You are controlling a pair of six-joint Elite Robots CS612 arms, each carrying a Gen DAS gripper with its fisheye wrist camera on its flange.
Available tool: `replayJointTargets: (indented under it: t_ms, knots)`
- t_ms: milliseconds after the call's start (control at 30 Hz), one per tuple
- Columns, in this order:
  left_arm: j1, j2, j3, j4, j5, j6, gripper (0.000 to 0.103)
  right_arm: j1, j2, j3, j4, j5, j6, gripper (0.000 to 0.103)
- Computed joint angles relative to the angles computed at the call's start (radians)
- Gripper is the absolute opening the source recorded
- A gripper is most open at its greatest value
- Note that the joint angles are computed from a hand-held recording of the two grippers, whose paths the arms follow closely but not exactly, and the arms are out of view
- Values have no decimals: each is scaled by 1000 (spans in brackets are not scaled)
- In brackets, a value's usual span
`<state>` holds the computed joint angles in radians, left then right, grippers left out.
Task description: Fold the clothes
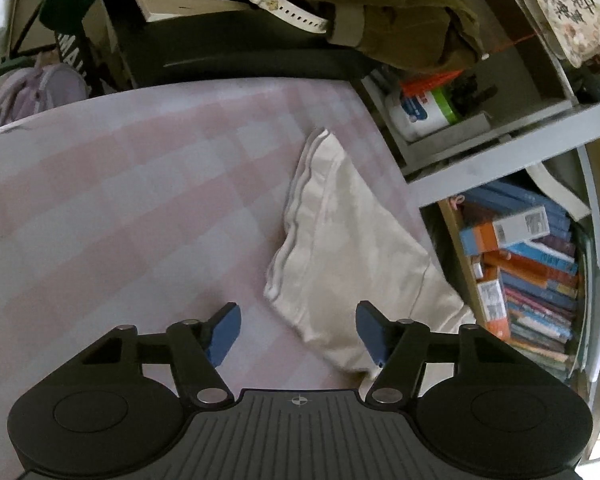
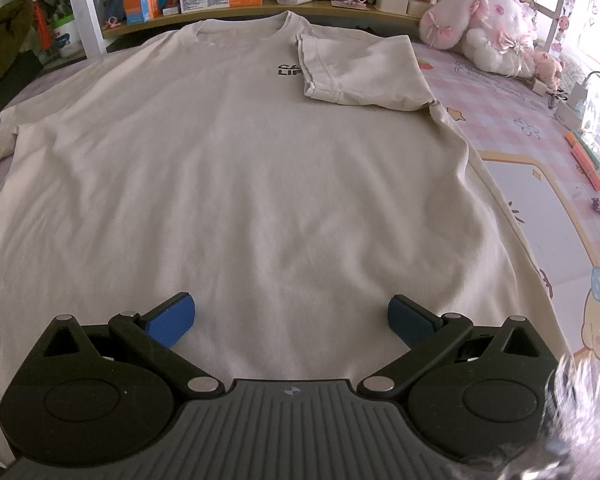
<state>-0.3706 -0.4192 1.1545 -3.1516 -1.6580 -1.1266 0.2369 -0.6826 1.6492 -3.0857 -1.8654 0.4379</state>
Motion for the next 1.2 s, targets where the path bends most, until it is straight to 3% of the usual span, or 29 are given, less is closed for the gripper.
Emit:
replayJointTargets:
  t_ms: [200, 267, 300, 333, 400, 500, 567, 733, 933, 1200]
  knots:
    - [7, 45, -97, 40, 2, 45, 61, -1, -1, 4, -7, 4, -7, 103]
    - [6, 54, -116, 54, 20, 58, 43, -1, -2, 5, -9, 5, -8, 103]
    - [5, 54, -120, 73, 34, 55, 26, -2, -2, 5, -10, 6, -9, 103]
    - [4, 54, -125, 95, 42, 50, 18, -2, -2, 5, -11, 6, -9, 103]
    - [4, 55, -141, 129, 38, 81, 16, -2, -1, 6, -13, 6, -10, 103]
    - [-7, 48, -130, 66, 82, 169, 15, -2, 0, 4, -12, 7, -11, 103]
    - [-2, 51, -128, 42, 71, 134, 15, -2, -1, 4, -13, 7, -13, 103]
    - [12, 68, -153, 106, 31, 77, 18, -4, -1, 3, -10, 13, -20, 103]
    - [13, 86, -170, 72, 18, 83, 27, -5, -2, 3, -8, 16, -24, 103]
    - [-1, 77, -169, 98, 65, 177, 25, -3, 2, 5, -25, 11, -26, 103]
